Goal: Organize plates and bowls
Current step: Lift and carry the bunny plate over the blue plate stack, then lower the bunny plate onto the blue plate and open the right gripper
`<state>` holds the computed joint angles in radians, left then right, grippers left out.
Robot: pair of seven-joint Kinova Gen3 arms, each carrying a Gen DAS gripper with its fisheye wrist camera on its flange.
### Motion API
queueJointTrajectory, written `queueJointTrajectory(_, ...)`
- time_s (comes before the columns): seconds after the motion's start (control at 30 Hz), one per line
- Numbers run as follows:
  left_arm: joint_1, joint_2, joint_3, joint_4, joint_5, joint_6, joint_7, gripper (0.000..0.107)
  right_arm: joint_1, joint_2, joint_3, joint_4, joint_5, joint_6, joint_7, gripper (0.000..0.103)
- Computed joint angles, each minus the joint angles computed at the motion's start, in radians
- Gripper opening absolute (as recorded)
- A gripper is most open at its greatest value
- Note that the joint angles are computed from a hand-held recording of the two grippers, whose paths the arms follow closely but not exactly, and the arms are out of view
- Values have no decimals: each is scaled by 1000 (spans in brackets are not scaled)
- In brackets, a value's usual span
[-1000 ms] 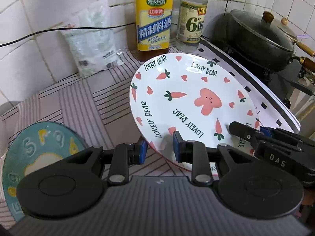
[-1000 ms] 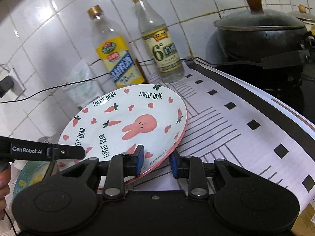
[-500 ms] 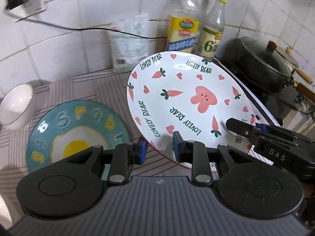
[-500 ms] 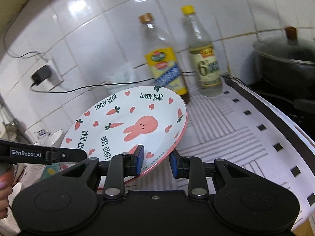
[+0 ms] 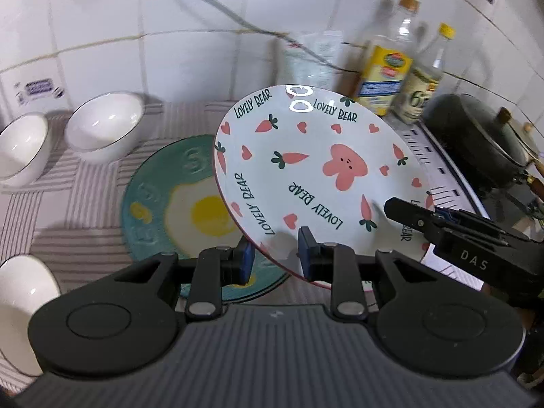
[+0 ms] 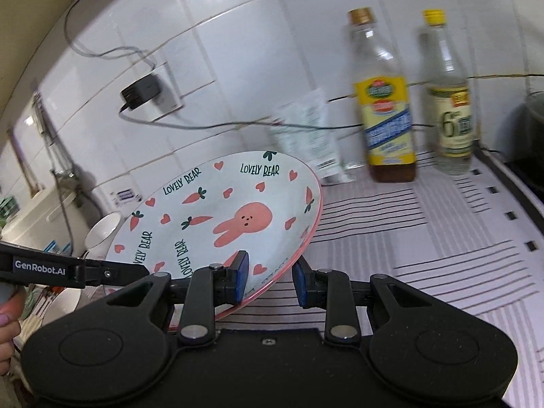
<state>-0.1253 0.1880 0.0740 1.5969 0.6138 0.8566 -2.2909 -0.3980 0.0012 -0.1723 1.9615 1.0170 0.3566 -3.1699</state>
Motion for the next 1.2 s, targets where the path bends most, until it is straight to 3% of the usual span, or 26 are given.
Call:
queueJointTrajectory(0.33,-39,52,-13,-25,-38,13,56,25,-57,104,70,-58,-137,-93,139,33)
queueJointTrajectory(0.53,-47,87,-18,-78,-83,70,125,25,-75,144,97,-87,-264,-117,267,33)
queueJointTrajectory(0.6,-62,116,-17,-126,-88,135,167,25,-77,157,95,-104,-314,-108,325,33)
queueJointTrajectory(0.97,-43,189,-11,-274,-180,277,340,25,-102,206,106,-225,-558,36,607,33)
queueJointTrajectory(1.2,-35,245,-8,-382,-220,371,441,25,-118,269,103,-400,-641,268,781,32)
